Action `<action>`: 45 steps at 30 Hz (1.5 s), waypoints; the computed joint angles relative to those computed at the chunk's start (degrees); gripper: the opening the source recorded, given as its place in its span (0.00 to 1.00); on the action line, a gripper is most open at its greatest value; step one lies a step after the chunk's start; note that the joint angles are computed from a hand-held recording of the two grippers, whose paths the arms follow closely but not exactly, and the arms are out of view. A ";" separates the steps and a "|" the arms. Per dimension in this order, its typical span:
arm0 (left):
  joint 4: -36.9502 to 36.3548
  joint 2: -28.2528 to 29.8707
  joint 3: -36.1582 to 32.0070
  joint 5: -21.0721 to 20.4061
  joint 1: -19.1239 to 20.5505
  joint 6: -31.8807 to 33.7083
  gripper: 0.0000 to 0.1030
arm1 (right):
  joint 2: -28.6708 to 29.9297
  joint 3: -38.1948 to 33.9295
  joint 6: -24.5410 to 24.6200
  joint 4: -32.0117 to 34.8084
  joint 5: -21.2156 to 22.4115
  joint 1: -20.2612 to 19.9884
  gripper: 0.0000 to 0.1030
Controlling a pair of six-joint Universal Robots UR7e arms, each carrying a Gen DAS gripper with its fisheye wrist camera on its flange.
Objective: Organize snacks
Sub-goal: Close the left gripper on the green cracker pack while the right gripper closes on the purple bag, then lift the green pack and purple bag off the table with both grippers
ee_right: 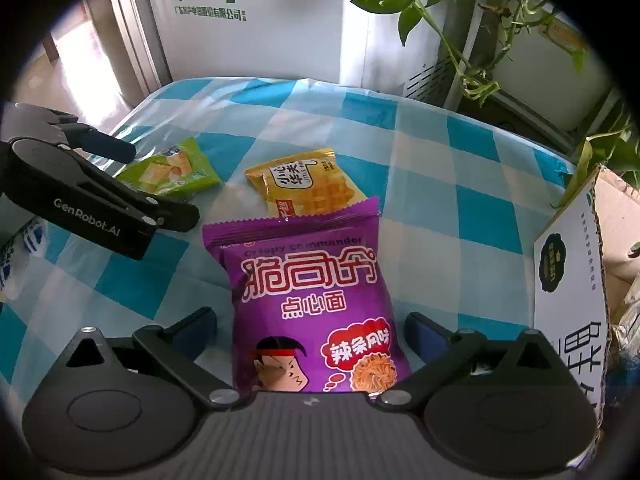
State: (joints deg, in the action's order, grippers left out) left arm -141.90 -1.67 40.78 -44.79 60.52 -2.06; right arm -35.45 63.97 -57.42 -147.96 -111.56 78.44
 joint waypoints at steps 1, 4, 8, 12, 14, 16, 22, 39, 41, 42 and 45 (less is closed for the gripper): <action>-0.01 0.06 -0.05 0.12 -0.02 -0.11 1.00 | 0.06 -0.08 0.03 0.03 -0.13 0.04 1.00; 0.17 0.12 -0.12 0.38 -0.08 -0.57 1.00 | -0.07 0.06 0.05 0.08 -0.10 0.03 1.00; 0.37 0.19 -0.21 0.75 -0.18 -0.98 1.00 | -0.08 0.12 -0.36 -0.01 -0.20 0.03 0.99; 0.94 0.20 -0.42 0.91 -0.25 -1.42 1.00 | -0.39 0.43 -1.01 0.07 0.42 -0.02 0.93; 0.35 0.00 0.03 0.63 -0.31 -0.85 0.97 | -0.50 0.68 -1.31 -0.42 0.49 0.02 0.89; -0.03 -0.21 0.32 0.14 -0.35 -0.36 0.91 | -0.65 0.59 -1.00 -0.06 0.70 0.03 0.82; -2.46 -0.86 1.84 -1.84 -0.86 2.28 0.56 | -0.96 1.18 -1.31 -0.77 0.21 0.22 0.76; -12.62 -6.67 15.33 -0.81 -3.36 -2.68 0.49 | -4.54 6.86 2.32 -5.61 0.02 1.11 0.75; -15.15 -7.58 17.76 -0.28 -3.88 -3.62 0.49 | -5.61 8.46 2.55 -6.49 0.46 1.15 0.75; -16.33 -7.95 18.89 0.06 -4.13 -3.87 0.49 | -5.95 8.98 2.46 -6.98 0.57 1.14 0.75; -19.82 -9.24 22.71 0.40 -5.03 -5.40 0.49 | -7.62 11.51 3.21 -8.96 0.59 1.18 0.75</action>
State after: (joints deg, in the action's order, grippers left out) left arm -161.72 -10.91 63.49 -44.39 55.49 -7.46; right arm -43.08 75.48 -54.21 -156.91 -110.97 79.62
